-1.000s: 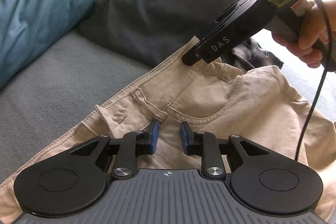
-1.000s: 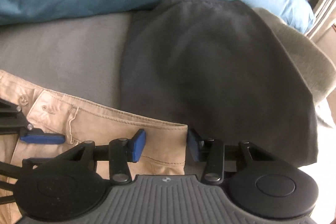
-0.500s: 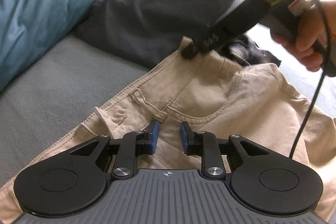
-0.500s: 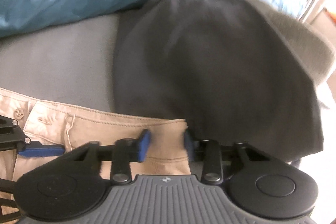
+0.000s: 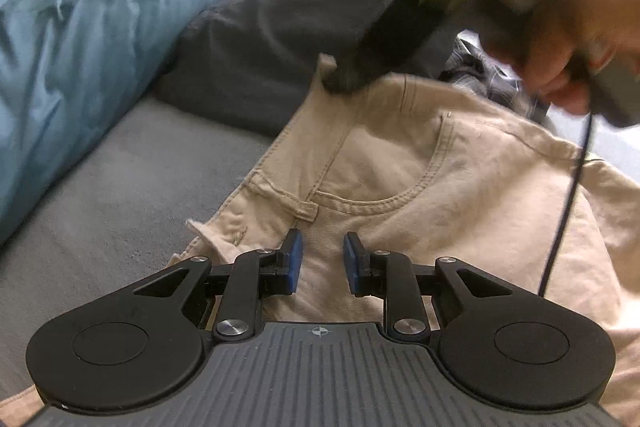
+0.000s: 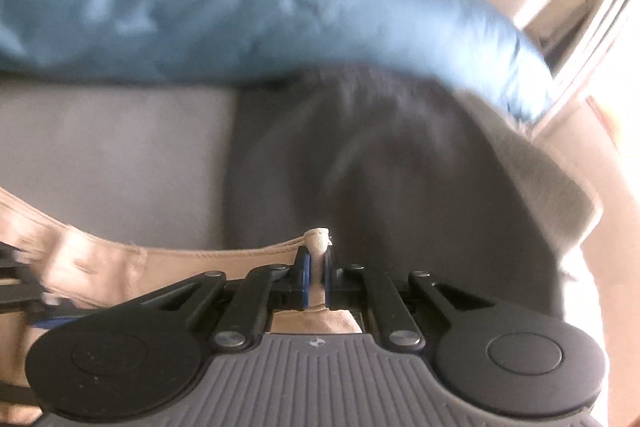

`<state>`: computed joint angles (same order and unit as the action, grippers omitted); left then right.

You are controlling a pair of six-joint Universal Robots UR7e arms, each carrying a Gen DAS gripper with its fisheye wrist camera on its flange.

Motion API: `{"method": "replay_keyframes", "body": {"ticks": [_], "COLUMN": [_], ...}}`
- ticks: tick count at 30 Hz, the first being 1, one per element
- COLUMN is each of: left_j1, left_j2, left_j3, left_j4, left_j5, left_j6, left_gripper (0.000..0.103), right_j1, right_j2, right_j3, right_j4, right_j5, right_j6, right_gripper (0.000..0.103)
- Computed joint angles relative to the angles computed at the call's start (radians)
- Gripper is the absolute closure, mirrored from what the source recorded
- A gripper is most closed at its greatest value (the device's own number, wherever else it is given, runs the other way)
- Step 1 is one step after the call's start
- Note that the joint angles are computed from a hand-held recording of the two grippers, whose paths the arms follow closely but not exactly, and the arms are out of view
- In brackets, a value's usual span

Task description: Fold clothes

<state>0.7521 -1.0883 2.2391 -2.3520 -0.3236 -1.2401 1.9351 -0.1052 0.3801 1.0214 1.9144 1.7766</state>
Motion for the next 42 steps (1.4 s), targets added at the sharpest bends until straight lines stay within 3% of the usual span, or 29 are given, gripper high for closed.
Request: {"method": "replay_keyframes", "body": {"ticks": [6,7,9,11,13,16,19,23,27,30,33,35,37,39,40,41,42], "left_j1": [-0.014,-0.016,0.006,0.008,0.009,0.005,-0.022,-0.049,-0.056,-0.044,-0.019,-0.004,0.008,0.011,0.011,0.011,0.010], "left_j2": [-0.018,-0.015,0.006,0.001,-0.007,-0.023,-0.038,-0.031,0.042,0.121,0.204,0.252,0.289,0.305,0.306,0.306,0.304], "left_j3": [0.008,0.004,-0.022,-0.027,-0.028,-0.032,-0.045,-0.081,-0.139,-0.214,-0.298,-0.357,-0.411,-0.437,-0.447,-0.455,-0.463], "left_j4": [0.030,0.048,0.035,0.035,0.030,0.056,0.173,0.258,0.116,0.006,-0.023,0.046,0.172,0.253,0.288,0.319,0.359], "left_j5": [-0.013,-0.012,-0.005,-0.015,-0.024,-0.036,-0.034,-0.036,-0.059,-0.094,-0.132,-0.138,-0.123,-0.104,-0.102,-0.101,-0.100], "left_j6": [-0.047,-0.050,-0.003,0.001,0.003,-0.021,-0.140,-0.217,-0.026,0.181,0.292,0.296,0.245,0.191,0.166,0.143,0.109], "left_gripper": [0.079,0.079,0.079,0.079,0.079,0.078,0.075,0.075,0.075,0.075,0.075,0.075,0.075,0.075,0.075,0.075,0.075], "right_j1": [-0.016,-0.016,-0.014,-0.020,-0.042,-0.090,-0.148,-0.217,-0.273,-0.307,-0.314,-0.314,-0.315,-0.320,-0.328,-0.335,-0.340], "right_j2": [-0.071,-0.083,-0.087,-0.118,-0.158,-0.274,-0.377,-0.483,-0.541,-0.546,-0.517,-0.495,-0.465,-0.424,-0.433,-0.450,-0.498], "right_j3": [0.122,0.136,0.121,0.105,0.062,0.075,0.083,0.123,0.196,0.236,0.263,0.274,0.267,0.234,0.243,0.253,0.300], "right_j4": [-0.090,-0.101,-0.094,-0.076,-0.002,0.045,0.108,0.175,0.223,0.242,0.221,0.198,0.188,0.195,0.189,0.190,0.152], "right_j5": [-0.028,-0.014,0.012,-0.012,-0.083,-0.129,-0.107,0.003,0.046,0.014,-0.005,0.001,0.023,0.064,0.041,0.003,-0.037], "right_j6": [0.027,0.023,0.055,0.172,0.327,0.505,0.609,0.658,0.727,0.760,0.724,0.693,0.679,0.688,0.689,0.697,0.698], "right_gripper": [0.095,0.092,0.069,0.060,0.059,0.050,0.047,0.047,0.046,0.044,0.038,0.034,0.036,0.072,0.083,0.100,0.100]}}
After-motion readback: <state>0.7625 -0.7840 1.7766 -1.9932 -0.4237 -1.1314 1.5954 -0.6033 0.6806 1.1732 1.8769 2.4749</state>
